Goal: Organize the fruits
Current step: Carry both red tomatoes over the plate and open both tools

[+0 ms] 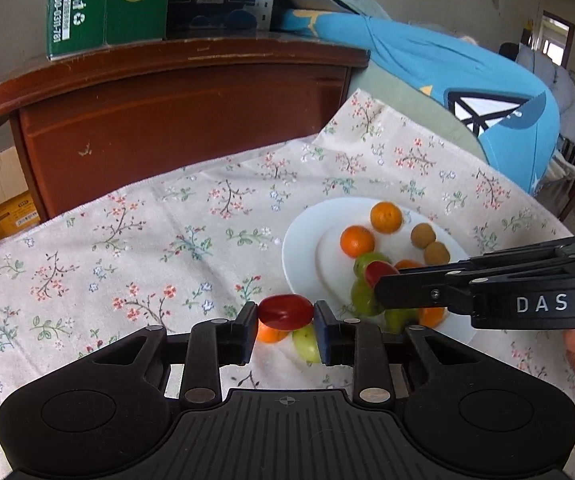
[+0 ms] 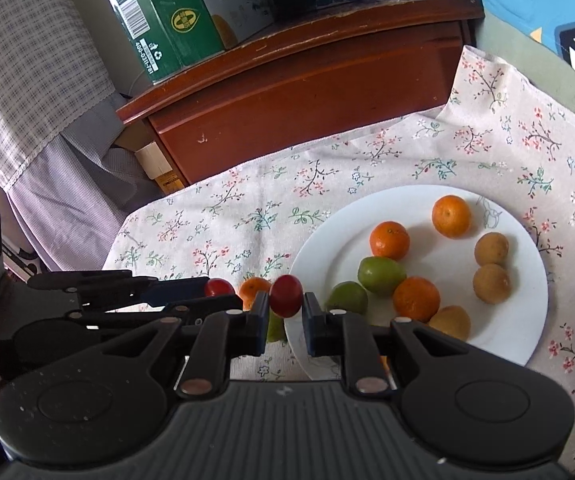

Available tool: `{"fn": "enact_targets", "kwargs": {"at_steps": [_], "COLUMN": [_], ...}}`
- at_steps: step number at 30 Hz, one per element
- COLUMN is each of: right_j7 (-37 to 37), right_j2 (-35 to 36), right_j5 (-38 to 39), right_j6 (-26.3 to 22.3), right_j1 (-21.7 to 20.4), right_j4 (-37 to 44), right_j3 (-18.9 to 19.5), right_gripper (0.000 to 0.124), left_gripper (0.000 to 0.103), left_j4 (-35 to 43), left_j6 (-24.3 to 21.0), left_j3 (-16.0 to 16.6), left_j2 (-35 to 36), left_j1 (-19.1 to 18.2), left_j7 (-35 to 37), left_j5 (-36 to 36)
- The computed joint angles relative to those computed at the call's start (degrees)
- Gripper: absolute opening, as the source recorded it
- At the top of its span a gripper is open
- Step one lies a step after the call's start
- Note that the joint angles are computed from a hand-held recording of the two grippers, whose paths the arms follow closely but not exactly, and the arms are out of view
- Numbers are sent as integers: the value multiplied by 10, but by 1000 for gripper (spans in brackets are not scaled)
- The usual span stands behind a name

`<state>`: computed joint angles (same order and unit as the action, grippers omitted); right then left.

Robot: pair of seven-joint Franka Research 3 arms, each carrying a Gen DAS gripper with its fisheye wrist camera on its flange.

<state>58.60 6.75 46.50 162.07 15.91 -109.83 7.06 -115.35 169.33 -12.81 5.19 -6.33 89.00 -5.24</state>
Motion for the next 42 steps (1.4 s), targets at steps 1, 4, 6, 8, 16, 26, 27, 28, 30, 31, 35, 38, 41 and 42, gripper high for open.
{"fn": "enact_targets", "kwargs": {"at_steps": [1, 4, 6, 8, 16, 26, 27, 28, 30, 31, 35, 38, 41, 42], "right_j7": [-3, -16, -25, -32, 3, 148, 163, 169, 184, 194, 236, 256, 261, 261], "right_j2": [-1, -4, -6, -10, -14, 22, 24, 26, 30, 33, 39, 41, 42, 42], "right_j5": [6, 28, 46, 60, 58, -44, -52, -53, -56, -60, -77, -92, -91, -90], "right_j6": [3, 12, 16, 25, -1, -51, -55, -60, -68, -73, -87, -82, -81, -80], "right_j1": [-1, -6, -10, -13, -27, -45, -46, -48, -52, -52, -54, -53, -56, -56], "right_j4": [2, 10, 17, 20, 37, 63, 64, 64, 66, 68, 71, 69, 70, 69], "right_j3": [0, 0, -1, -3, -23, -38, -38, -37, -35, -35, -36, -36, -34, -33], "right_gripper": [18, 18, 18, 18, 18, 18, 18, 18, 18, 18, 18, 19, 21, 21], "left_gripper": [27, 27, 27, 27, 28, 28, 28, 28, 28, 28, 28, 28, 29, 29], "left_j4": [2, 16, 26, 37, 100, 181, 186, 189, 196, 199, 203, 203, 203, 202], "left_j6": [1, -2, -8, -19, -90, -111, -111, -112, -120, -125, -131, -127, -128, -127], "left_j3": [4, 12, 16, 18, 0, 3, 1, -6, -13, -12, -13, -13, -15, -17], "left_j2": [-1, -2, -4, -5, 19, 101, 106, 112, 120, 124, 131, 132, 130, 130], "left_j1": [-5, -15, -21, -25, -16, -26, -25, -20, -16, -17, -18, -19, -18, -16], "left_j7": [-19, -80, -121, -152, -94, -142, -140, -133, -130, -131, -134, -136, -135, -133], "left_j5": [16, 48, 74, 101, 43, 79, 82, 72, 59, 60, 61, 63, 61, 57]}}
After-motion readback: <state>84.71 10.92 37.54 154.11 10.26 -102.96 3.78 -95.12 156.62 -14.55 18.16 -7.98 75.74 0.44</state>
